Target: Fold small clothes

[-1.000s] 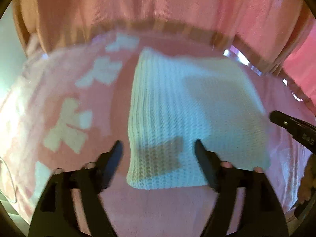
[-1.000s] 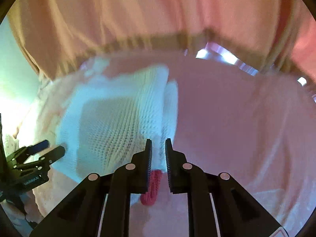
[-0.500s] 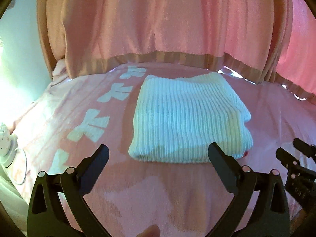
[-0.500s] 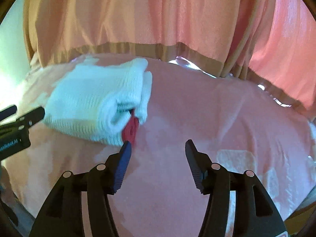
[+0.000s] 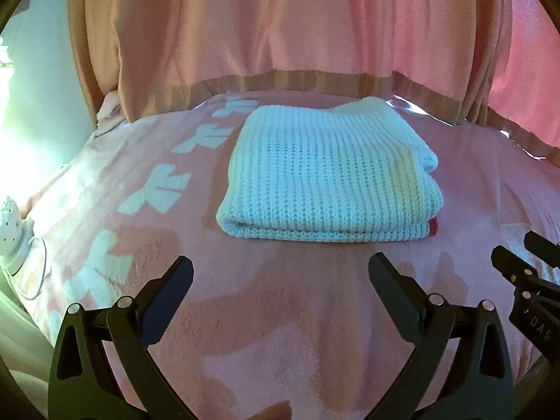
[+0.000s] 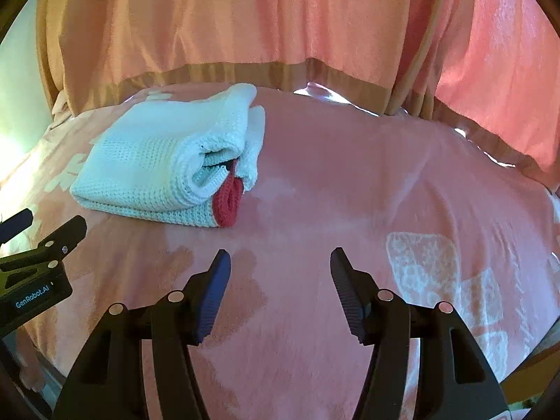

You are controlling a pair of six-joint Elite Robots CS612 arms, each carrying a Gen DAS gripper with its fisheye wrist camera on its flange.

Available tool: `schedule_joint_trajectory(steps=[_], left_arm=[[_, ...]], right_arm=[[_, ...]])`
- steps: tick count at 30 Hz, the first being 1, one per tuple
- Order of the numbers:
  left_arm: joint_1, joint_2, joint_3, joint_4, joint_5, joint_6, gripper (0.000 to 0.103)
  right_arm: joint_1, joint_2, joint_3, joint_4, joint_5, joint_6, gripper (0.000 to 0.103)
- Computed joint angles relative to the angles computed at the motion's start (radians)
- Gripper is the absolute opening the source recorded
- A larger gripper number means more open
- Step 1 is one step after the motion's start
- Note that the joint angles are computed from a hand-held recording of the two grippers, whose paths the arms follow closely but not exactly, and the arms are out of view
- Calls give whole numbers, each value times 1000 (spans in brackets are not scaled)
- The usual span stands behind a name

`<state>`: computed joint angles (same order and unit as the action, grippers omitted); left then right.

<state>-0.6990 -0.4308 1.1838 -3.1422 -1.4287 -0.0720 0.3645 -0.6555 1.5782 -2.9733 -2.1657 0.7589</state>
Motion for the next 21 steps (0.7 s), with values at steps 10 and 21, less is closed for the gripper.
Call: schedule_joint_trajectory(steps=[10,21], left_arm=[[-4,3,-2,14,34,19,98],[-9,1,9,6,47,30,98]], right_arm=[[-6,4,0,-6,38,12,58],[1,19,-25,2,45,-16,58]])
